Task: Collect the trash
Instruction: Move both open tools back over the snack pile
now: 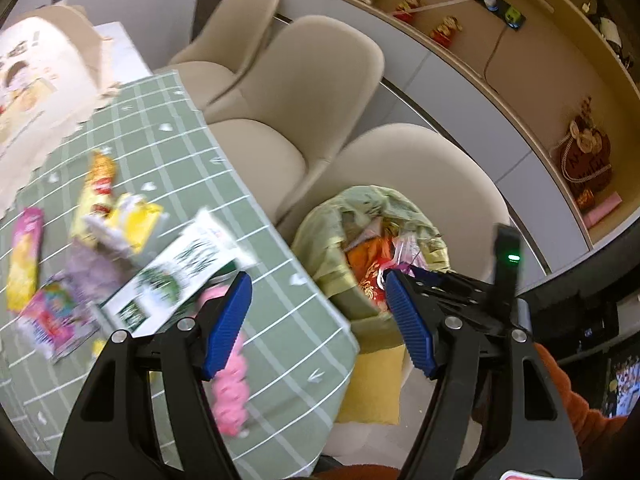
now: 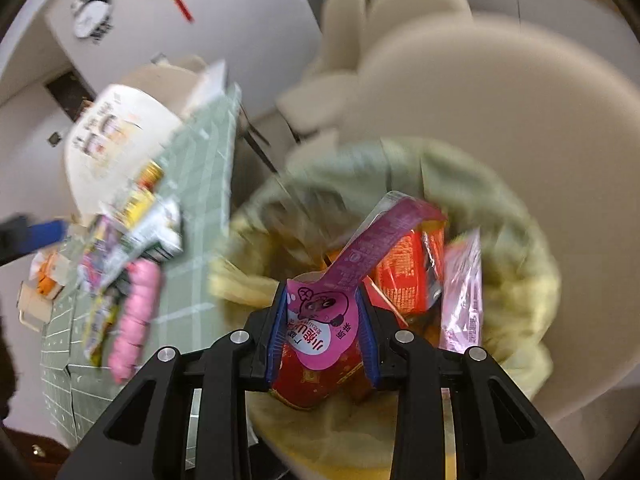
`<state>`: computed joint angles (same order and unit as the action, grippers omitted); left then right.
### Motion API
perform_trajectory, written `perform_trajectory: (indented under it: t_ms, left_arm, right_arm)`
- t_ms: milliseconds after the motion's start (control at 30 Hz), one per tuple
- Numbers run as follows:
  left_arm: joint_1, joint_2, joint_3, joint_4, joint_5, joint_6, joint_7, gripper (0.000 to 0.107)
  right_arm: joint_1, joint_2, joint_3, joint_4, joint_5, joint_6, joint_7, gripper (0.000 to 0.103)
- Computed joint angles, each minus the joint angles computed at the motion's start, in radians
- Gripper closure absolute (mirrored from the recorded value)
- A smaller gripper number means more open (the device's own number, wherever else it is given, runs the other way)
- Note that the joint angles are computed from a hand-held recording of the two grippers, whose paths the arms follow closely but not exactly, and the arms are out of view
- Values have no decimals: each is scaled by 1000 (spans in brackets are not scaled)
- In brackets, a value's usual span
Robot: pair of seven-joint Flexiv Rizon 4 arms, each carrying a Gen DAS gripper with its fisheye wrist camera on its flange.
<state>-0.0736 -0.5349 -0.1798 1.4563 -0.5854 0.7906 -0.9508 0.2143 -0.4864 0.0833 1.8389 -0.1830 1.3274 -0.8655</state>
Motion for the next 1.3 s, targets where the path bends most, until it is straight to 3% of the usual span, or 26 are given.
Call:
perform_trajectory:
  t_ms: [200,233,300,333,533,667,800,1000,1067,1200,1300]
  left_arm:
    - [22,52,31,91,-6,41,-9,41]
    - [25,60,38,108,-6,50,-23,41]
    - [34,77,47,138,-9,62,-38,41]
    - [38,86,51,155,-9,72,-37,41]
    - [79,124,78,243,7,117,-1,41]
    - [127,135,80,281,-24,131,92,41]
    - [186,129,90,285,-54,130,183,41]
    - [265,78,100,231,-100,98,267,41]
    - [289,55,98,206,-108,85,304,41]
    - [328,14,84,166,-125,52,385,41]
    - [341,-2,74,160,-152,71,425,41]
  right_arm:
    - [16,-17,-10,-8,-10,-41,19,69]
    - [31,-9,-28,1,-22,-32,41,66]
    - [74,16,-83,32,-74,-9,98,52]
    - [88,29,-103,46,-98,-2,124,51]
    - [232,136,-281,178,-360,50,421,50]
    - [313,217,-342,242,-572,17,639,50]
    - [336,261,-279,237,-633,-67,743,50]
    - [380,230,-209,145,-760,-212,951,50]
    - [392,196,-170,93,-740,-274,973,50]
    - [394,131,-118,27,-767,-283,1067,50]
    - [393,33,-50,-88,-683,-342,1027,50]
